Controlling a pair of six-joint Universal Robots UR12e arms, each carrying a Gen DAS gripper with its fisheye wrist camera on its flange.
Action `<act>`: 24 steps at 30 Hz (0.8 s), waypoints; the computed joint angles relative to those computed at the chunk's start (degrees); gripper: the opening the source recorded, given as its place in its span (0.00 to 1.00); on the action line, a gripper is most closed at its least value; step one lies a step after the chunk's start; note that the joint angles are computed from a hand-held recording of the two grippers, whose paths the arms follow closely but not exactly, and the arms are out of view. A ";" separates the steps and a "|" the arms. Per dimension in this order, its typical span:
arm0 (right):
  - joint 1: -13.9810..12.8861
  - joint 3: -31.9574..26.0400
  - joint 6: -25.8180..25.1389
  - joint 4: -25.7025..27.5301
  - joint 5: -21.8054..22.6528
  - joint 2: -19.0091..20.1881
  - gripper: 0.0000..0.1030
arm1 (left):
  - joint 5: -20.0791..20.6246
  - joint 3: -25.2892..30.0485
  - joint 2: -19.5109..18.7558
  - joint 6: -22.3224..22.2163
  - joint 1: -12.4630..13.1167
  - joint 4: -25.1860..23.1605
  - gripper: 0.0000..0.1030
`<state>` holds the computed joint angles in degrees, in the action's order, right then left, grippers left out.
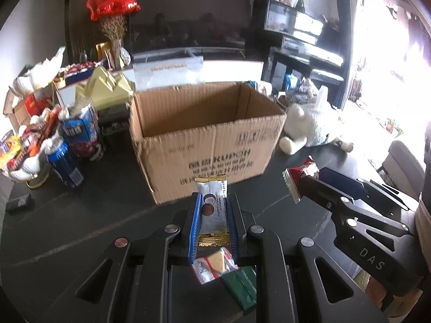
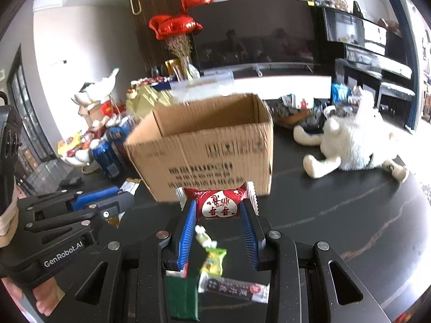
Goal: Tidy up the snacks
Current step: 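Carry the wafer bar with the left gripper while the right gripper carries the red bar over the box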
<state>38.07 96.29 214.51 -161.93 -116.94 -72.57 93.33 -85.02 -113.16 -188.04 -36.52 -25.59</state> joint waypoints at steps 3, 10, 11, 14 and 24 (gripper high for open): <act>0.06 -0.82 -1.14 -0.94 -0.62 0.11 0.34 | 0.81 0.47 0.15 0.73 0.03 0.85 0.19; -0.45 -2.95 -3.31 -1.92 -0.12 0.65 0.34 | 0.71 2.24 0.02 1.51 0.59 0.84 0.19; -0.56 -3.18 -3.43 -1.95 -0.03 0.73 0.34 | 0.88 2.51 -0.06 1.67 0.62 0.80 0.19; -0.87 -4.15 -4.42 -2.30 0.21 1.05 0.26 | 1.17 3.58 -0.37 2.12 0.81 0.53 0.19; -2.96 -9.29 -6.36 1.35 2.14 3.35 0.23 | 0.42 9.55 -3.28 2.78 1.84 -3.33 0.19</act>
<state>35.11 86.99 208.15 -160.58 -114.80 -69.21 93.75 -75.47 -116.44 -185.26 -34.67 -28.92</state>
